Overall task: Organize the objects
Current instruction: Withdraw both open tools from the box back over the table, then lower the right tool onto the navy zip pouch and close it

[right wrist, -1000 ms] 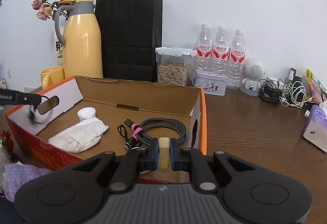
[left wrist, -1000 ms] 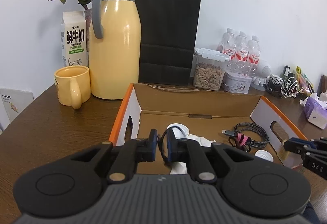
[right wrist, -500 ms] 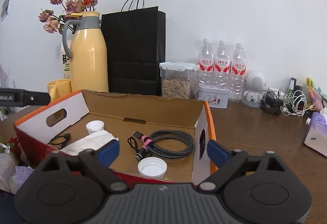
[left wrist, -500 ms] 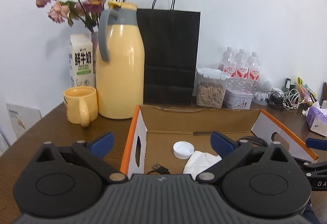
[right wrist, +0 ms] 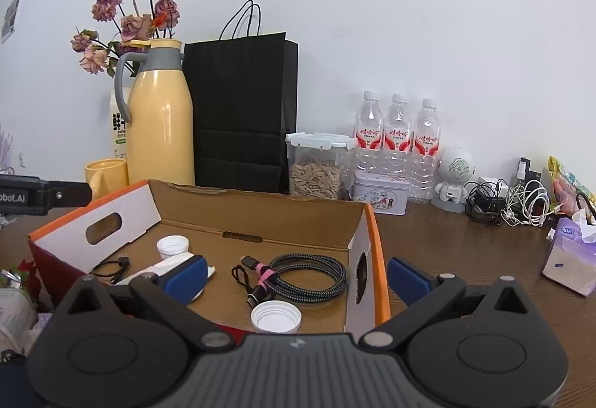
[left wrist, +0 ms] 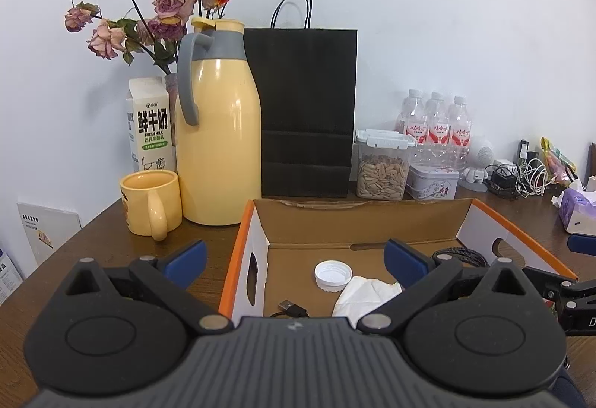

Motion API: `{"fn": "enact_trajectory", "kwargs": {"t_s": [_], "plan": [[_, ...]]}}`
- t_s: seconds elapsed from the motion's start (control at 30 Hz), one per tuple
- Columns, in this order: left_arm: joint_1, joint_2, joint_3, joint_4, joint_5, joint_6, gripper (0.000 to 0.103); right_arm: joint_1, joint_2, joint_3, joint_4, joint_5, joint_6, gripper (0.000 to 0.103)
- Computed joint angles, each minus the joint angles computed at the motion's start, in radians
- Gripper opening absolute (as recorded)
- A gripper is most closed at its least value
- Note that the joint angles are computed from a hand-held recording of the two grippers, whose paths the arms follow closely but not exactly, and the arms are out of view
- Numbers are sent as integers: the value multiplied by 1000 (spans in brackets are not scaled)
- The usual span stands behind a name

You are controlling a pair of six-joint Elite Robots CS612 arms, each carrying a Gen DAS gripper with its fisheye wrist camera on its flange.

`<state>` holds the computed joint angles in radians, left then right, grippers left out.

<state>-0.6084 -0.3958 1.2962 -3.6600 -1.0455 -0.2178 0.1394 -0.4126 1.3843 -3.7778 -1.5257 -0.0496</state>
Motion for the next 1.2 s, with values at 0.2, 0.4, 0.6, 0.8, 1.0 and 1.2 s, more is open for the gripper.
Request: {"fn": "enact_trajectory", "kwargs": {"t_s": [0.2,0.4,0.6,0.8,1.0,1.2], "plan": [[-8,-36,57,-30,9,-5,103,2,-23,43,-32,6,3,103],[-13,-85,156,-60,28,-9,103,0,-75,153,-62,20,-9,103],[-17,-129,259,-56,55,-48,103,-6,-122,264,-88,20,-14,103],[-24,-165,353,-14,75,-109,103,-9,-144,330,-97,50,2,103],[-31,-188,411,20,94,-170,103,-10,-152,353,-88,126,7,103],[-32,-198,437,17,102,-198,103,-2,-164,362,-38,141,74,103]]}}
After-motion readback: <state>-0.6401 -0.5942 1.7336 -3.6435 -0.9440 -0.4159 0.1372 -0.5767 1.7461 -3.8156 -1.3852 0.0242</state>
